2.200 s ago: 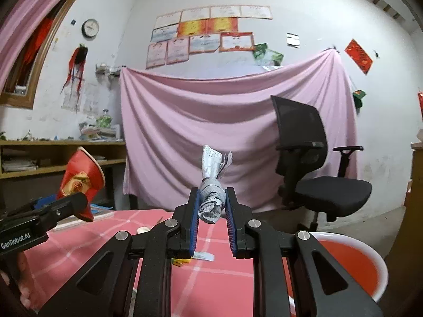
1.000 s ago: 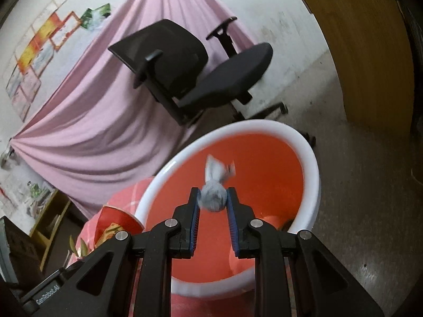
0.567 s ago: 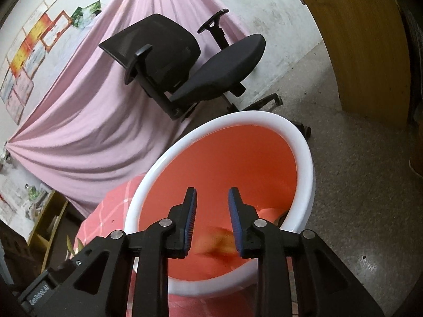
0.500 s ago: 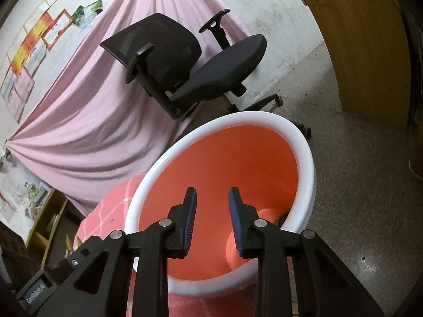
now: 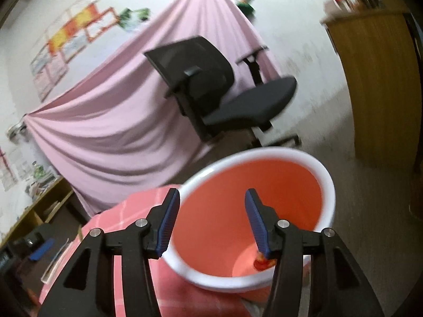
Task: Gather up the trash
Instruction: 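Move both open tools back over the table toward the paper packets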
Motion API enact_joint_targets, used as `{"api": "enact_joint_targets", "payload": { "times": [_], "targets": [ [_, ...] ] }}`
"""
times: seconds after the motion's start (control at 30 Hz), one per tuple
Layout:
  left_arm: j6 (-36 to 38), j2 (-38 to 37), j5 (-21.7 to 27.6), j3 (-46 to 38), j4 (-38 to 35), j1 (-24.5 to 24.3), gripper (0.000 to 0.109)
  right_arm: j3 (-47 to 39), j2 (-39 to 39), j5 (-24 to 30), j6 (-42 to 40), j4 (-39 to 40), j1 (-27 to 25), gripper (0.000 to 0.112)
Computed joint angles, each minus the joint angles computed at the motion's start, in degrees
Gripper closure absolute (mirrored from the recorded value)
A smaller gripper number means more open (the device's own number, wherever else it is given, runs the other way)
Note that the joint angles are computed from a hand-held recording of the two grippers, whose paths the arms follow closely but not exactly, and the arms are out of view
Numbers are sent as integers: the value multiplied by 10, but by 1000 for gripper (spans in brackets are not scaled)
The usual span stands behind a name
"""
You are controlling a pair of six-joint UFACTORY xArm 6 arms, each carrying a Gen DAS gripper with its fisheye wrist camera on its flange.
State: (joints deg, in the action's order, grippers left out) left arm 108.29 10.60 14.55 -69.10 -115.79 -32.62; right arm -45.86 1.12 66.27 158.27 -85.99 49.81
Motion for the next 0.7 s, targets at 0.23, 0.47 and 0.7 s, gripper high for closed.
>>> {"api": "enact_joint_targets", "payload": {
  "times": [0.23, 0.47, 0.7],
  "targets": [
    [206, -83, 51, 90, -233, 84, 8, -67, 50, 102, -33, -43, 52, 15],
    [311, -110, 72, 134, -331, 139, 8, -133, 103, 161, -84, -71, 85, 9],
    [374, -122, 119, 185, -368, 172, 8, -197, 153, 163, -166, -98, 107, 9]
  ]
}}
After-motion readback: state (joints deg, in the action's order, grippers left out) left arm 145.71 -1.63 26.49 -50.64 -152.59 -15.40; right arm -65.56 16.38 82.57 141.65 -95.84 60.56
